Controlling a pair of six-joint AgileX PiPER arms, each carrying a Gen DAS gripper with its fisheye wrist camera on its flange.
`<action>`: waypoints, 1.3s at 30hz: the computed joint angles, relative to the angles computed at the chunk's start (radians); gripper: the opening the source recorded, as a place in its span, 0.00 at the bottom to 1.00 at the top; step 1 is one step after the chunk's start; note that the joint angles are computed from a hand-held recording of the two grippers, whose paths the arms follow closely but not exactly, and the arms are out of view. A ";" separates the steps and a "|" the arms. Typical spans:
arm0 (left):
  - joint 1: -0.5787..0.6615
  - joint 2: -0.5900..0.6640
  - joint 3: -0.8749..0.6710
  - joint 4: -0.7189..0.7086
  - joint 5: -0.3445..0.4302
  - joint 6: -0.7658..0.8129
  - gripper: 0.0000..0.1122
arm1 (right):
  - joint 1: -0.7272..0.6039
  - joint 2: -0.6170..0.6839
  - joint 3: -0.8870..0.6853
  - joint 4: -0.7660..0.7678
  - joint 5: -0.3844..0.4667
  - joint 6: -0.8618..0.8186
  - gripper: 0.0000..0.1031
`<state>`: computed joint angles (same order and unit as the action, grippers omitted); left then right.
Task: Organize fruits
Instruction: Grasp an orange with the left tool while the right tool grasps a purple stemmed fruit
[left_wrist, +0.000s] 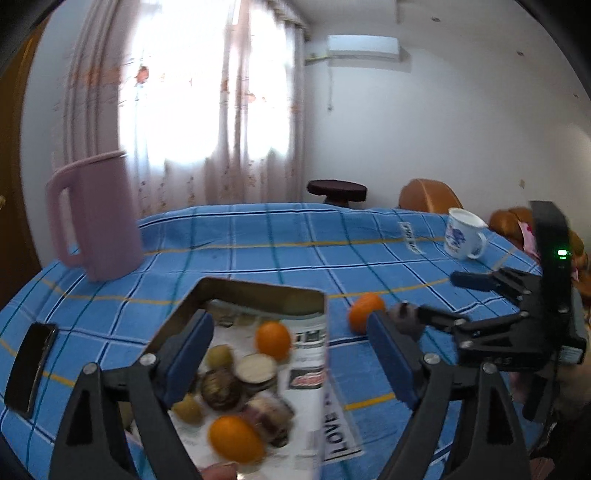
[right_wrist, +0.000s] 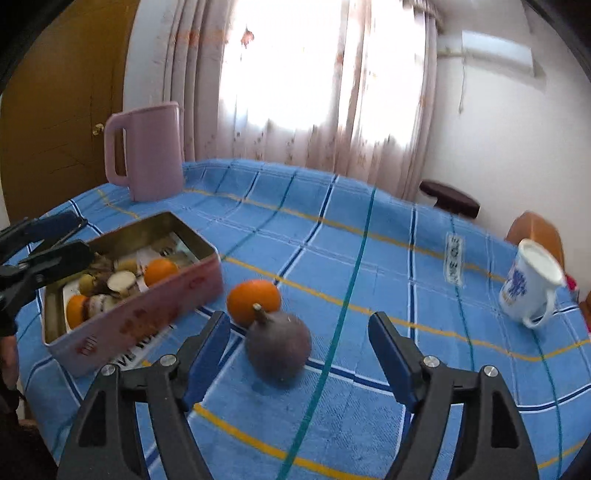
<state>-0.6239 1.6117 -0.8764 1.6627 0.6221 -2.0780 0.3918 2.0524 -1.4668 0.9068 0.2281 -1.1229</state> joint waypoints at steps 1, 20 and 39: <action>-0.001 0.015 -0.025 -0.024 -0.003 0.037 0.79 | -0.003 0.017 -0.026 -0.063 0.025 0.065 0.76; -0.035 0.234 -0.352 -0.323 -0.034 0.445 0.77 | -0.080 0.066 -0.076 -0.169 0.025 0.256 0.50; 0.011 0.524 -0.763 -0.878 -0.006 1.036 0.55 | -0.184 0.034 -0.012 0.193 0.038 -0.056 0.51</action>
